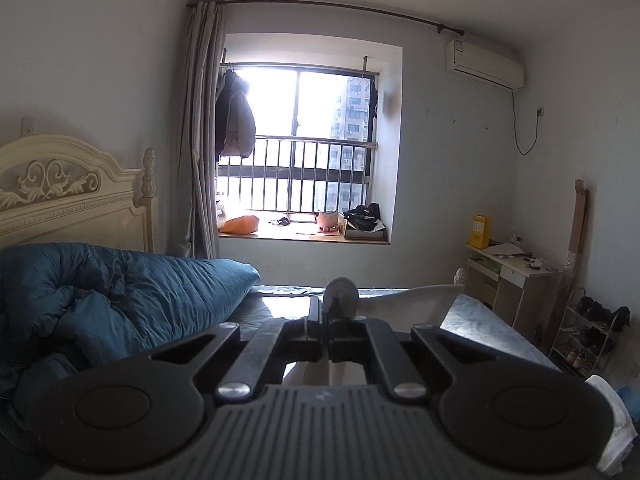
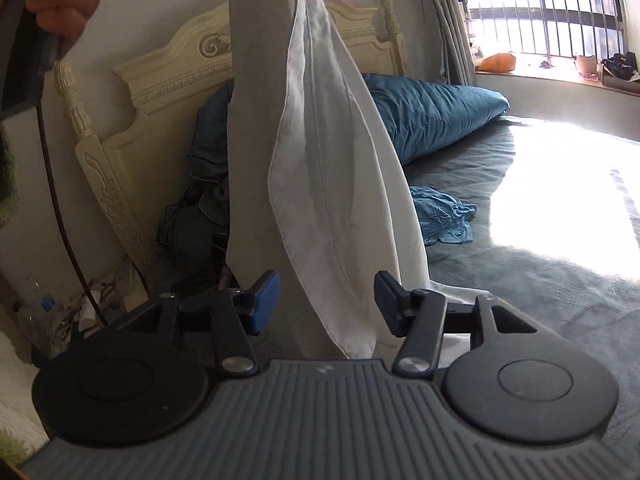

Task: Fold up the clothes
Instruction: 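Raise the shirt high with both grippers to shake it out, then lower the held shirt onto the bed with both grippers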

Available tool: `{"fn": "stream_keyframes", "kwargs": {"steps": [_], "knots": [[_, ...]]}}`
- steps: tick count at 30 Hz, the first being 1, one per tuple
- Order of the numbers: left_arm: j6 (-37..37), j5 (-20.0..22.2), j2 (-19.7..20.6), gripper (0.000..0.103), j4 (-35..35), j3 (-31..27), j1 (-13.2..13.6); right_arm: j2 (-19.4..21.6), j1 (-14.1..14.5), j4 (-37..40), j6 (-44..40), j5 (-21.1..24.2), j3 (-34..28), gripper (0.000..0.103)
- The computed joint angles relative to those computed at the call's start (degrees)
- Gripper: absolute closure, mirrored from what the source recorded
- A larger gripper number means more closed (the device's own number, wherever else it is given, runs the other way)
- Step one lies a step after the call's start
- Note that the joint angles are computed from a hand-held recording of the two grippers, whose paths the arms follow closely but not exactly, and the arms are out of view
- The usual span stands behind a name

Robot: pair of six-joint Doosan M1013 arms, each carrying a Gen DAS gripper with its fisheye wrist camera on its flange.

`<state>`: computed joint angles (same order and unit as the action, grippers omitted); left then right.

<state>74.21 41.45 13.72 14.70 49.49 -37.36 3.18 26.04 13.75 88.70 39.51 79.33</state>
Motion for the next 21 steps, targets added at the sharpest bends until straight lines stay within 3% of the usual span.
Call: {"fn": "stream_keyframes", "kwargs": {"steps": [5, 8, 12, 17, 21], "knots": [[2.7, -1.1, 0.2, 0.100, -2.2, -0.9, 0.4, 2.3, 2.3, -9.7, 4.1, -0.7, 0.1, 0.057], [5.0, -1.3, 0.3, 0.100, -4.1, -1.4, 0.8, 4.3, 3.1, -17.1, 9.1, -0.5, -0.4, 0.070], [5.4, -2.4, 0.0, 0.100, -3.2, -0.6, 1.3, 5.9, 3.9, -27.5, 19.5, 0.6, -1.0, 0.100], [-0.2, -4.0, 0.0, 0.100, -1.5, -0.4, 3.4, 4.3, 3.8, -47.6, 42.5, 1.3, -1.2, 0.102], [-4.5, -7.9, -0.6, 0.100, 0.0, 0.4, 4.6, 1.9, 2.7, -63.7, 57.3, 3.1, -2.9, 0.103]]}}
